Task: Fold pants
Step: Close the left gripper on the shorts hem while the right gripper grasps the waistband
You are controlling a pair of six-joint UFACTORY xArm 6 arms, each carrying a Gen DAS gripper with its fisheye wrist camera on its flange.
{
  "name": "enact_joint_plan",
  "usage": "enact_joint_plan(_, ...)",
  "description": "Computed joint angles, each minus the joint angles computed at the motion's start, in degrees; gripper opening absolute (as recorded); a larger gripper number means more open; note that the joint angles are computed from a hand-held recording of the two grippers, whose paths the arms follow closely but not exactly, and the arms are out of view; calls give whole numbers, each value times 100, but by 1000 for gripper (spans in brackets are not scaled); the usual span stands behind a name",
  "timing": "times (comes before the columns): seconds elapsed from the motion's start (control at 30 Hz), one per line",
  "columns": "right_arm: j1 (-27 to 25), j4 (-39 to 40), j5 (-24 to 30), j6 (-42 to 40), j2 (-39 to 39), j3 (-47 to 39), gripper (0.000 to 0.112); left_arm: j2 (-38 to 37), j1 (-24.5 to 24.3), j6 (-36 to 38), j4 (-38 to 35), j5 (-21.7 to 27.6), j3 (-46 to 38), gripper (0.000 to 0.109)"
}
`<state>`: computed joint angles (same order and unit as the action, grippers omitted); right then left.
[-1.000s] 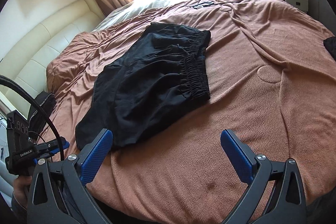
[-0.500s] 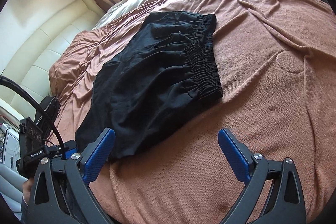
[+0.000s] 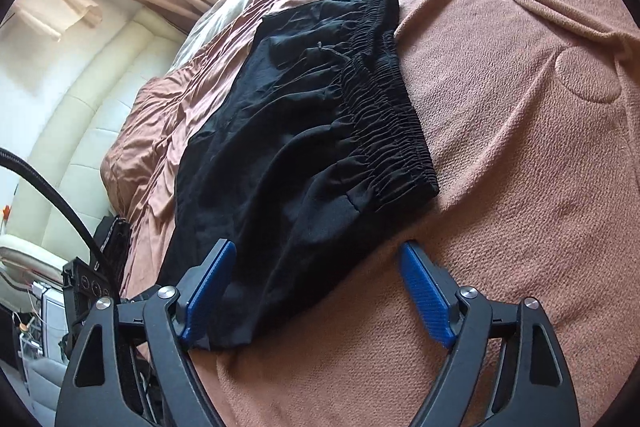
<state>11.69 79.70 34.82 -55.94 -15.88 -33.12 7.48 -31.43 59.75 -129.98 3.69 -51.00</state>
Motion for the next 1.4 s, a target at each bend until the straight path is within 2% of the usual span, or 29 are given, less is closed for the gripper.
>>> enact_joint_plan(0.1, -11, 56, 95, 52, 161, -115, 76, -95, -126, -125, -54, 80, 103, 63)
enact_joint_plan(0.17, 1, 151, 158, -3, 245, -163, 74, -168, -224, -174, -99, 37, 167, 57)
enact_joint_plan(0.23, -4, 207, 207, -21, 302, -177, 68, -218, -269, -215, -155, 65, 243, 39)
enact_joint_plan(0.27, -16, 259, 243, -64, 331, -184, 62, -218, -305, -333, -98, 50, 273, 34)
enact_joint_plan(0.33, -14, 330, 287, -120, 400, -205, 44, -207, -342, -557, 67, 13, 295, 13)
enact_joint_plan(0.37, -12, 328, 305, -104, 456, -231, 30, -239, -356, -419, -73, -11, 307, 11)
enact_joint_plan(0.4, -51, 311, 375, -88, 488, -246, 21, -294, -363, -263, -234, -32, 330, 8)
enact_joint_plan(0.47, -116, 391, 444, -149, 446, -219, 12, -428, -341, -34, -451, -55, 387, 5)
enact_joint_plan(0.63, -281, 612, 490, -454, 65, 2, 7, -802, -210, 598, -968, -83, 498, 4)
enact_joint_plan(0.9, -442, 792, 647, -663, -237, 111, 4, -1117, -75, 393, -465, -92, 430, 4)
enact_joint_plan(1.07, -405, 914, 611, -728, -298, 47, 4, -1187, 34, -246, 366, -116, 289, 4)
enact_joint_plan(1.23, -355, 932, 573, -695, -257, -194, 4, -1033, 249, -1501, 1788, 26, 27, 4)
enact_joint_plan(1.4, -227, 880, 393, -618, -63, -567, 4, -732, 531, -2357, 2863, 189, -342, 4)
